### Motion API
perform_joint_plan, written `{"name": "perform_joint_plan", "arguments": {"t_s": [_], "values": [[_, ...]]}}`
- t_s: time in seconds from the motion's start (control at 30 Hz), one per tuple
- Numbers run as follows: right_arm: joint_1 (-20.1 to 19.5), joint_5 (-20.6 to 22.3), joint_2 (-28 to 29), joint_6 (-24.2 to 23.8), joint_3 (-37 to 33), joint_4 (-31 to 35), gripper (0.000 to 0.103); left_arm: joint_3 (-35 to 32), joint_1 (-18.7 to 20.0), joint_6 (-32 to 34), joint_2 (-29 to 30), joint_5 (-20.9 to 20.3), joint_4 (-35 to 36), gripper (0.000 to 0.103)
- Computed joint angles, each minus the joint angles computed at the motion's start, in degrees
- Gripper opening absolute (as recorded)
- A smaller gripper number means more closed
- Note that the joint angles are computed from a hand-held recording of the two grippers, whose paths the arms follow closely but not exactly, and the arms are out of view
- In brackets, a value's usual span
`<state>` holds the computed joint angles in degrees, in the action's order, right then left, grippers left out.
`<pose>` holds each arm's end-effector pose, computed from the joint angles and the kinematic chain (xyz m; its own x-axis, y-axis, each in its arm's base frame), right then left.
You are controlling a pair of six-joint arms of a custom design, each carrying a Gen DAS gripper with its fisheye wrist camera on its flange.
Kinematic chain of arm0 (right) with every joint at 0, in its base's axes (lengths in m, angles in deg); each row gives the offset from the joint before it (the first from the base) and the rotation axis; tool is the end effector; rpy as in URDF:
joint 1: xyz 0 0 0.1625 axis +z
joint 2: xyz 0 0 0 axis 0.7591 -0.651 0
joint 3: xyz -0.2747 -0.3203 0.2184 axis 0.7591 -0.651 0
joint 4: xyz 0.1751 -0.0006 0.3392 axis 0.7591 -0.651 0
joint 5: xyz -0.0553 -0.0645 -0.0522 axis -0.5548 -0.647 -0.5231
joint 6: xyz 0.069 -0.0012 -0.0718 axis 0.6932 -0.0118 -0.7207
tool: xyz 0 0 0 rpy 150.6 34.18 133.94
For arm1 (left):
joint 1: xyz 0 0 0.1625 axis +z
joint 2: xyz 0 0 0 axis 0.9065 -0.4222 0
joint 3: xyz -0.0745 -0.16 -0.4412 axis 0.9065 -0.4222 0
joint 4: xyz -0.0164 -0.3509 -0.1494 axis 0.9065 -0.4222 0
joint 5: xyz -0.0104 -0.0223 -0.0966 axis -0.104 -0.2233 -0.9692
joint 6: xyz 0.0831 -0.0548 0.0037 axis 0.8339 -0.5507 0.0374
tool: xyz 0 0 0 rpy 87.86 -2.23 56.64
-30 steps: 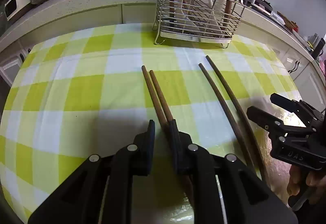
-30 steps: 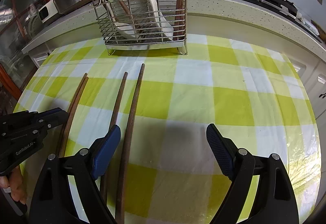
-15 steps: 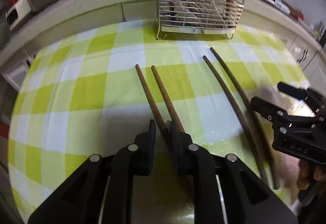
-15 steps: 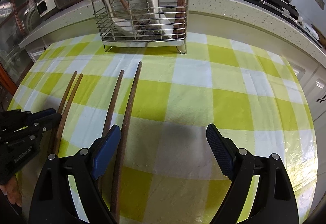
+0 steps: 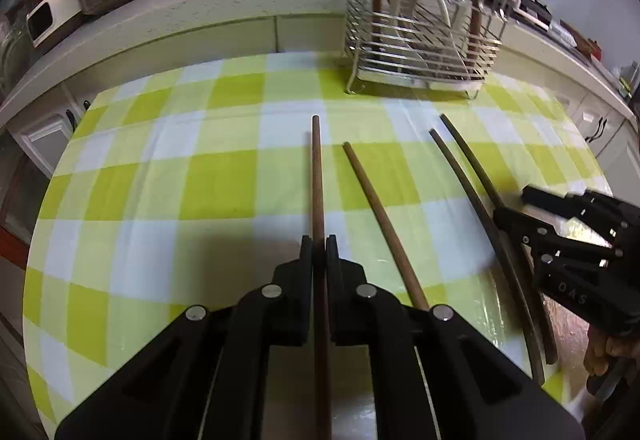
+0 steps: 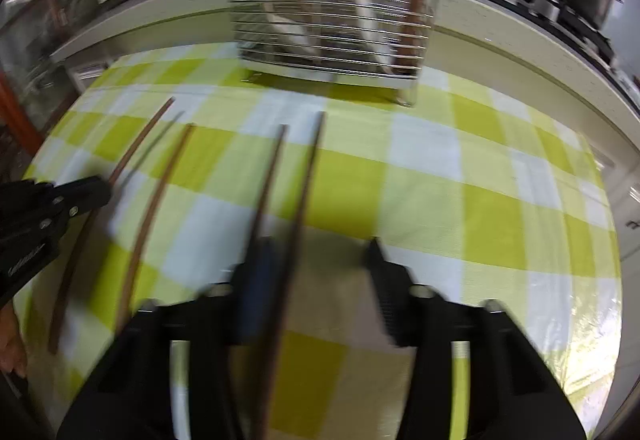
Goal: Organize utensils
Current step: 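Close the left gripper on one chopstick while the right gripper grasps another chopstick, then lift both chopsticks upright and carry them toward the wire rack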
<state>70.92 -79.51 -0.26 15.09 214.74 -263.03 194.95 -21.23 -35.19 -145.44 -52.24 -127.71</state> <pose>0.2728 -0.3475 0.0034 -0.7107 -0.1286 0.6917 -0.4584 0.8304 -0.3166 -0.0779 -0.3593 0.2175 -0.7052 0.2264 -0.6719 0.5212 0.8080 -0.2749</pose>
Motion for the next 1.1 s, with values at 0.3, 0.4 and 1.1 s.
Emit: {"name": "perform_joint_plan", "arguments": {"t_s": [0.3,0.4,1.1], "values": [[0.03,1.56,-0.19,0.41,0.07,-0.67,0.01,0.84,0.0,0.96,-2.87,-0.57,-1.94,0.007],[0.08,2.15,-0.62,0.23,0.67,-2.13,0.009,0.83,-0.2,1.07,-3.42,-0.46,-2.02,0.007],[5.55,0.92,-6.75,1.63,5.5,-7.62,0.009,1.84,-6.89,-3.73,-11.08,2.56,3.89,0.007]]}}
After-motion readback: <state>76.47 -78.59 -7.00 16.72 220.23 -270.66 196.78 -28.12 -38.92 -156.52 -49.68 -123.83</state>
